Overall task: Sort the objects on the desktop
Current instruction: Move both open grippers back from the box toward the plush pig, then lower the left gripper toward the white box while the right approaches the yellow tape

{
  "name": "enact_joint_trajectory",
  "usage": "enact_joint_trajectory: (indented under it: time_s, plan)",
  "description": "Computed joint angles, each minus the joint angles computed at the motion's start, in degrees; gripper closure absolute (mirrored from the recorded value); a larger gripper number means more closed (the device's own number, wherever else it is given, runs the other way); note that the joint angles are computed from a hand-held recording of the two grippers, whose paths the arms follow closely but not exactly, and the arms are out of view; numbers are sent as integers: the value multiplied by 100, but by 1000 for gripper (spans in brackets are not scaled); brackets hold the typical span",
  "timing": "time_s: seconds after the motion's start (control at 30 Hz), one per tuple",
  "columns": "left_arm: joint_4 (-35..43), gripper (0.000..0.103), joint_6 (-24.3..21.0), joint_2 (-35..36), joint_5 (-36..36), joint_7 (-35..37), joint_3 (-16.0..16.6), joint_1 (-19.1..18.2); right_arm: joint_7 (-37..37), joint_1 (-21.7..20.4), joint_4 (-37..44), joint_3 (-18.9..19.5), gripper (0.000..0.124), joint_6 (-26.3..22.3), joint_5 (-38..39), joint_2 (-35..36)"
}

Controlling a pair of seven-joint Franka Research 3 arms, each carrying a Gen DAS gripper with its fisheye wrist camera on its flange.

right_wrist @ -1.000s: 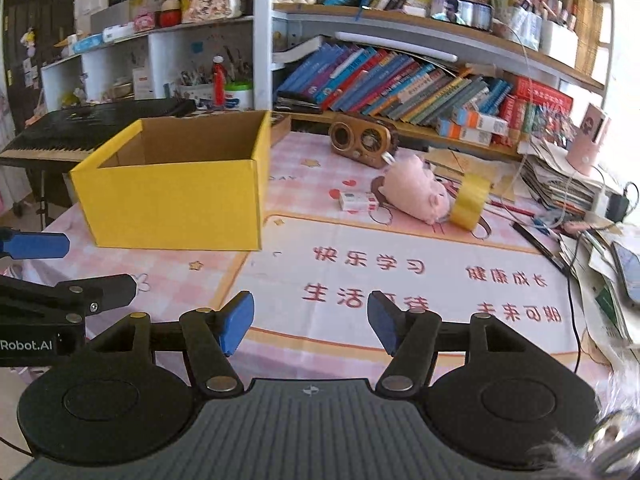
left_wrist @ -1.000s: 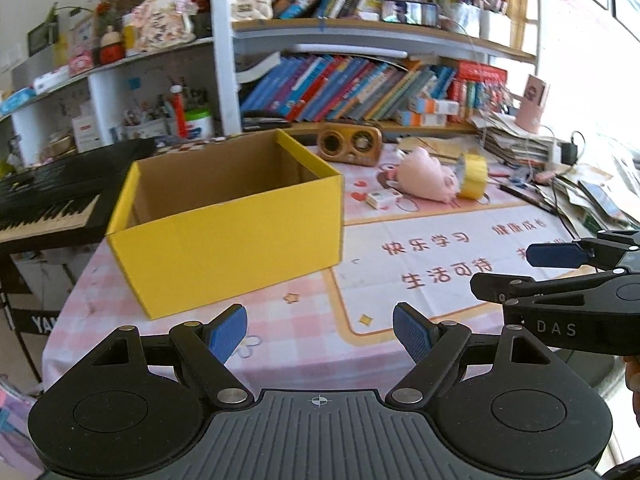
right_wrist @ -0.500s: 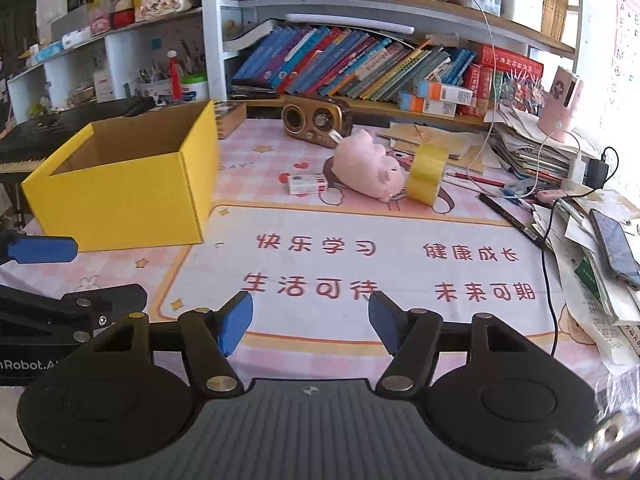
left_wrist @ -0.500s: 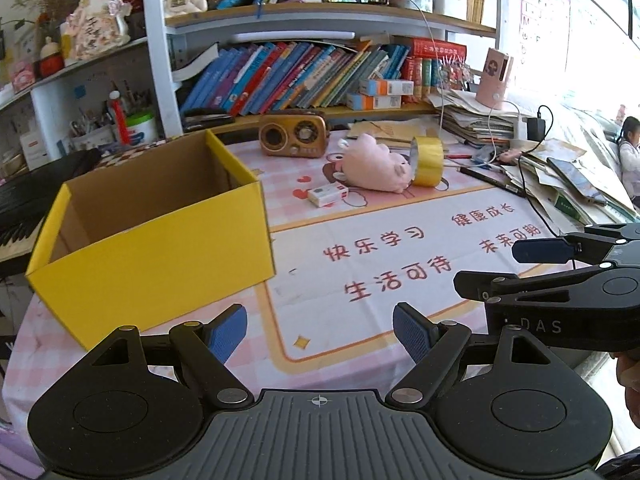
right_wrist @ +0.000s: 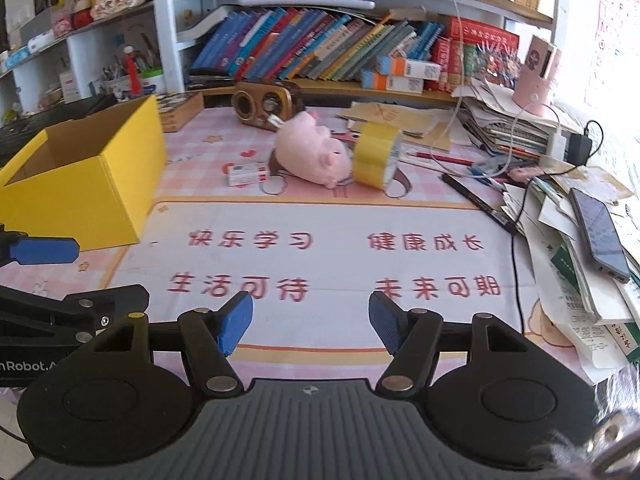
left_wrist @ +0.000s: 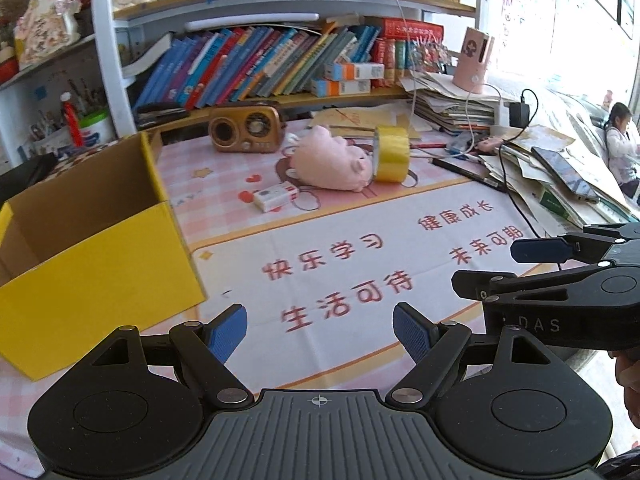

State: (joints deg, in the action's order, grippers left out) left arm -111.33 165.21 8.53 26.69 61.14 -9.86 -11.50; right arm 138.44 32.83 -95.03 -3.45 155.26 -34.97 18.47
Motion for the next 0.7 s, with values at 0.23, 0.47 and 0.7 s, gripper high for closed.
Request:
enact_joint_trajectory:
  time_s: [0.23,0.47,0.7]
  plan:
    - [664,20,-337,475,133,-227,37,-217,-590,-287,154,35,61,93,531,152]
    - [1347,20,-698,940,363,-627,162,-468,-1417,-516,390,38,61,238,1201,375]
    - [2068,20,-1131,1379,624,-1151,340,-704,-2306,-736,688,86,60,310,1972,644]
